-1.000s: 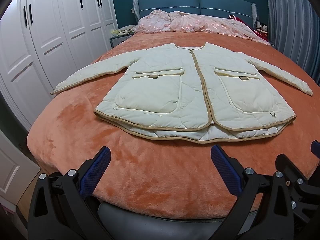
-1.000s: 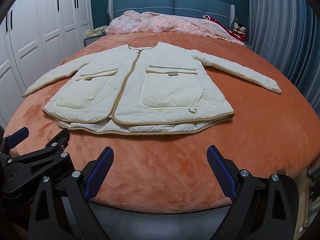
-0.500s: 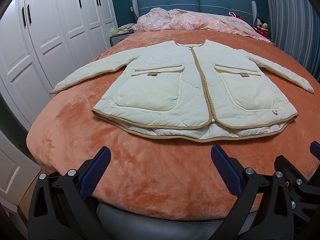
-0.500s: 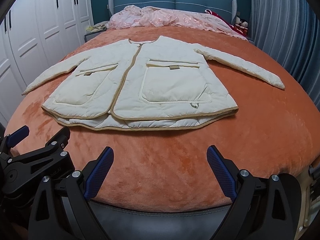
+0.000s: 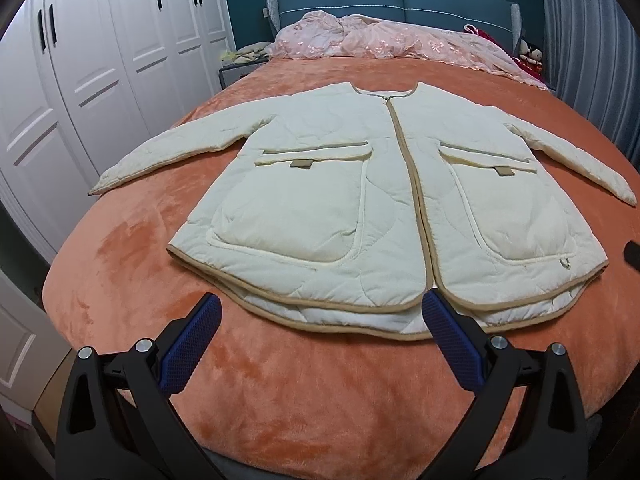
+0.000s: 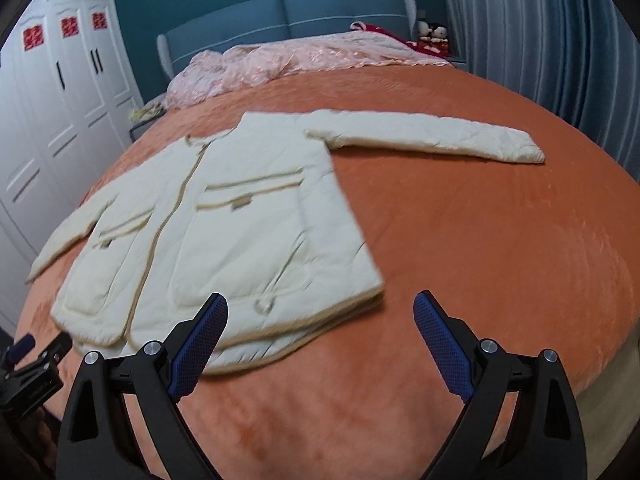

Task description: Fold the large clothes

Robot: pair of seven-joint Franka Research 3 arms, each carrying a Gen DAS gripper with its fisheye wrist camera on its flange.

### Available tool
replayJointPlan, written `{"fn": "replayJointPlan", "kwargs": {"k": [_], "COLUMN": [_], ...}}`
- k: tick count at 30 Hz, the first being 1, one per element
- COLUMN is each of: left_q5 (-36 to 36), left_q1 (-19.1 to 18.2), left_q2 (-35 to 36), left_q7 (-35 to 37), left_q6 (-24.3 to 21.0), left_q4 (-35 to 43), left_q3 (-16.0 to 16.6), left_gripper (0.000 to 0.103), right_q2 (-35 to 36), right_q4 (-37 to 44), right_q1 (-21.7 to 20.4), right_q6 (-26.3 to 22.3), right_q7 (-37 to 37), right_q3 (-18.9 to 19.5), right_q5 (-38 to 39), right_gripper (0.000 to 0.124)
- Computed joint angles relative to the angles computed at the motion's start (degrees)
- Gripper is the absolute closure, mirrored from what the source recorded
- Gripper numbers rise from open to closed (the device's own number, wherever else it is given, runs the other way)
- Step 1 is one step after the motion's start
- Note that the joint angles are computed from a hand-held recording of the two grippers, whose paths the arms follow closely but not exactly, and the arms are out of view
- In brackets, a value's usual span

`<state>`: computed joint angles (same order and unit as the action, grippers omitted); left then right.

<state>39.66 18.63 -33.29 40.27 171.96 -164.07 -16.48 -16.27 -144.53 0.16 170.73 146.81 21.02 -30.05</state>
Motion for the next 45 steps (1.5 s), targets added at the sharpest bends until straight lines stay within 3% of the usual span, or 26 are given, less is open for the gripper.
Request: {"fn": "replayJointPlan", "kwargs": {"k": [3, 7, 10, 14, 22, 24, 25, 26, 28, 29, 30, 35, 38, 42, 45], "left_q5": [1.9, 7.6, 13.8, 21.8, 28.8, 29.3, 29.4, 29.7, 30.3, 30.7, 30.7, 27.6, 27.5, 27.4, 26.2], "left_q1": [3.6, 8.4, 11.3, 12.6, 8.6, 7.5, 6.8, 6.2, 5.0, 4.3, 3.8, 1.4, -0.1, -2.3, -3.8], "left_q2": [4.2, 11.0, 15.8, 21.1, 28.1, 29.2, 29.8, 30.4, 31.5, 31.8, 32.0, 32.3, 32.0, 31.2, 30.3], "left_q7": [-1.9, -7.2, -13.0, -20.4, -26.2, -26.6, -26.6, -26.8, -27.0, -27.5, -27.5, -26.1, -26.6, -27.3, -26.9], "left_q6": [0.8, 0.2, -1.6, -5.4, -10.1, -9.9, -9.9, -10.3, -10.4, -10.8, -10.6, -8.2, -7.6, -7.4, -6.7], "left_q4": [3.8, 10.5, 15.6, 21.1, 26.7, 27.4, 27.8, 28.2, 28.9, 29.1, 29.2, 28.8, 28.5, 28.0, 27.0], "left_q3": [-2.6, -6.2, -8.4, -9.6, -6.3, -4.7, -4.0, -3.4, -1.9, -1.2, -0.4, 4.2, 6.8, 10.2, 12.9], "left_gripper": [0.005, 0.005, 0.005, 0.005, 0.005, 0.005, 0.005, 0.005, 0.005, 0.005, 0.005, 0.005, 0.005, 0.005, 0.005], "right_q2": [4.2, 13.2, 20.5, 29.0, 41.1, 42.0, 42.6, 43.4, 45.1, 45.8, 46.3, 46.1, 45.9, 49.8, 55.4], "right_q4": [4.6, 14.1, 21.3, 29.5, 39.0, 39.9, 41.4, 42.9, 45.5, 46.7, 47.6, 52.8, 57.4, 67.2, 76.4], "right_q1": [-9.3, -15.5, -15.2, -14.7, -14.5, -11.4, -9.7, -9.2, -9.3, -9.8, -10.3, -5.9, -4.5, -6.3, -3.1], "right_q6": [3.5, 2.5, -0.6, -4.4, -6.0, -3.9, -5.4, -6.9, -7.6, -7.6, -8.0, -4.0, -1.2, -1.7, -6.4], "right_q7": [6.0, 17.3, 18.6, 13.5, 9.6, 11.4, 11.4, 10.1, 6.7, 4.8, 3.0, -1.5, -10.1, -29.4, -41.9], "right_q3": [1.4, -0.3, -3.9, -7.0, -10.7, -15.1, -16.9, -17.2, -17.1, -16.4, -15.8, -18.3, -15.0, -0.3, 8.2], "right_q5": [-7.5, -18.9, -19.5, -12.9, 3.1, 1.7, 1.2, 2.1, 4.9, 6.8, 8.8, 9.6, 10.5, 15.7, 17.6], "right_gripper": [0.032, 0.032, 0.032, 0.032, 0.031, 0.031, 0.032, 0.04, 0.067, 0.092, 0.107, 0.111, 0.111, 0.111, 0.111]}}
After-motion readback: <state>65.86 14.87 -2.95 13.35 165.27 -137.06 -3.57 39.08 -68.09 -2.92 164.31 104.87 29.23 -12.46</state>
